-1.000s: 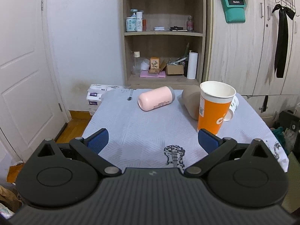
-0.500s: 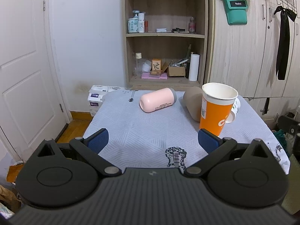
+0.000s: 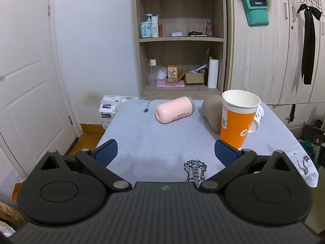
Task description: Flip cup upright
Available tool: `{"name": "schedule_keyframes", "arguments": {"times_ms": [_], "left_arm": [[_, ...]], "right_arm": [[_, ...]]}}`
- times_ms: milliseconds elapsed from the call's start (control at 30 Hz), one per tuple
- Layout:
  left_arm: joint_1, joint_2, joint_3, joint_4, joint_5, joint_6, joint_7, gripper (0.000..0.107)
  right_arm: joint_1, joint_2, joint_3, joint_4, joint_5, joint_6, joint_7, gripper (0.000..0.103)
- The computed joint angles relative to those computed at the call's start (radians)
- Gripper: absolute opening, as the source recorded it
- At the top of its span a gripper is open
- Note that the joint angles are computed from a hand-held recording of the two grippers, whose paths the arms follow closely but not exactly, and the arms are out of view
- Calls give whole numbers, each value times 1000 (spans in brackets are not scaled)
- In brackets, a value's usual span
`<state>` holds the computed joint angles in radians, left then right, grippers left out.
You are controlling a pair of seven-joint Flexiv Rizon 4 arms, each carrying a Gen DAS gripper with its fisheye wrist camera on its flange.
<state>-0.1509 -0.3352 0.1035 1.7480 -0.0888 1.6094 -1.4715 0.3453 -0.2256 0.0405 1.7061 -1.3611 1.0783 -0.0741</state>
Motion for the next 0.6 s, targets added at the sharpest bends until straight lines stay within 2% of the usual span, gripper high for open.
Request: {"name": "schedule_keyframes", "arguments": {"times_ms": [333, 433, 600], "left_arm": [[-9, -1, 15, 1, 15, 14, 13, 103], [6, 0, -6, 6, 2, 21, 18, 103], [-61, -12, 80, -6, 33, 35, -13, 103]], "right_arm": [[0, 0, 1, 0, 2, 1, -7, 103], [2, 0, 1, 0, 1, -1, -5, 103], [1, 0, 1, 0, 1, -1, -3, 103]]}}
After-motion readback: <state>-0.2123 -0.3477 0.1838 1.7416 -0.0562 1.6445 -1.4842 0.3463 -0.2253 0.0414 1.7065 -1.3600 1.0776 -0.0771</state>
